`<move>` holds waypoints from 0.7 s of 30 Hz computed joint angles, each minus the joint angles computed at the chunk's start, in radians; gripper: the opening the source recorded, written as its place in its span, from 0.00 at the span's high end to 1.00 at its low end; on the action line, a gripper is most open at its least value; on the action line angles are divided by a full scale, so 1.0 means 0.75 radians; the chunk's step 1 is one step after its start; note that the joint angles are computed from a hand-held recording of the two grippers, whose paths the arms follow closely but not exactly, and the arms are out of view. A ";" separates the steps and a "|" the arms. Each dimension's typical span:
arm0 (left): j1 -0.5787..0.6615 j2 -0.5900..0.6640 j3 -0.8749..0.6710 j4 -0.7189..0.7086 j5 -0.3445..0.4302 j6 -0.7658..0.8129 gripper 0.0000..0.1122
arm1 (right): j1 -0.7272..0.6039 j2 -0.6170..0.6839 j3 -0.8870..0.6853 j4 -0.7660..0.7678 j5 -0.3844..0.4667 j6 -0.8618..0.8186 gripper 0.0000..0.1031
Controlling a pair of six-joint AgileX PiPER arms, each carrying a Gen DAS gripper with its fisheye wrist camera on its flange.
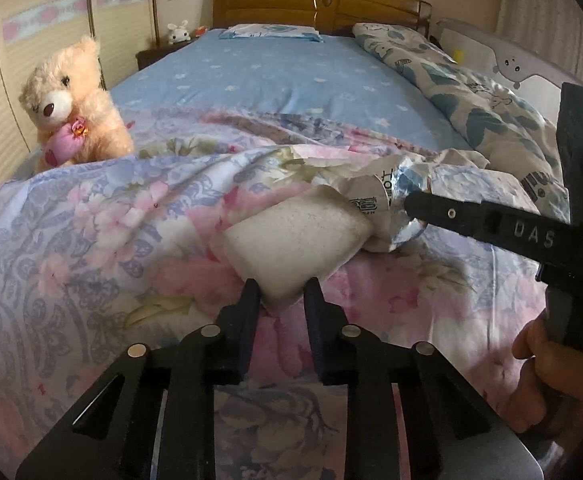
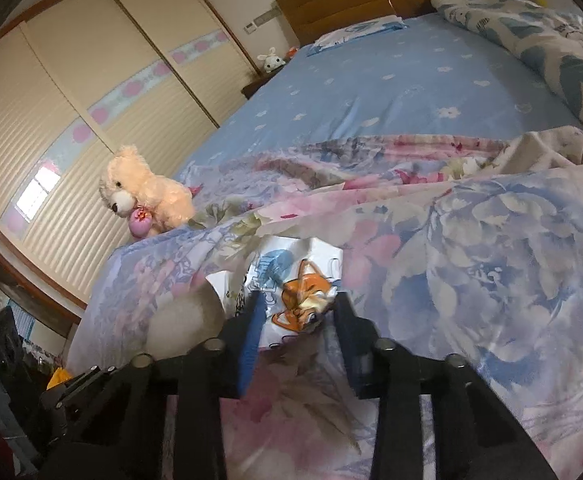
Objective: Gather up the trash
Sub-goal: 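Grasp the white foam pad with the left tool while the right tool grasps the silver wrapper, then lift the foam pad and silver wrapper and carry both over the bin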
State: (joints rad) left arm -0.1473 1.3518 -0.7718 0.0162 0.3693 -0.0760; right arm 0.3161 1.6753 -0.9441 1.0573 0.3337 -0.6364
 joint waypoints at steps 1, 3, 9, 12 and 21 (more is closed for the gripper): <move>-0.009 -0.017 0.010 0.022 0.008 -0.030 0.83 | 0.004 -0.014 0.013 -0.010 -0.005 0.000 0.73; -0.012 -0.046 0.031 -0.010 0.017 -0.012 0.83 | 0.001 -0.054 0.051 -0.032 0.000 0.011 0.80; -0.128 -0.222 0.152 0.052 0.065 -0.175 0.84 | -0.095 -0.253 0.256 0.115 0.067 -0.145 0.82; -0.233 -0.321 0.201 0.128 0.113 -0.328 0.84 | -0.159 -0.397 0.379 0.117 0.105 -0.148 0.82; -0.664 -0.562 0.287 0.456 0.312 -0.927 0.84 | -0.464 -0.919 0.661 -0.090 0.412 -0.020 0.83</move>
State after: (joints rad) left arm -0.6452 0.9306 -0.5568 0.3584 0.6034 -0.7716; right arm -0.0316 0.9858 -0.4485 0.9900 0.6427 -0.6514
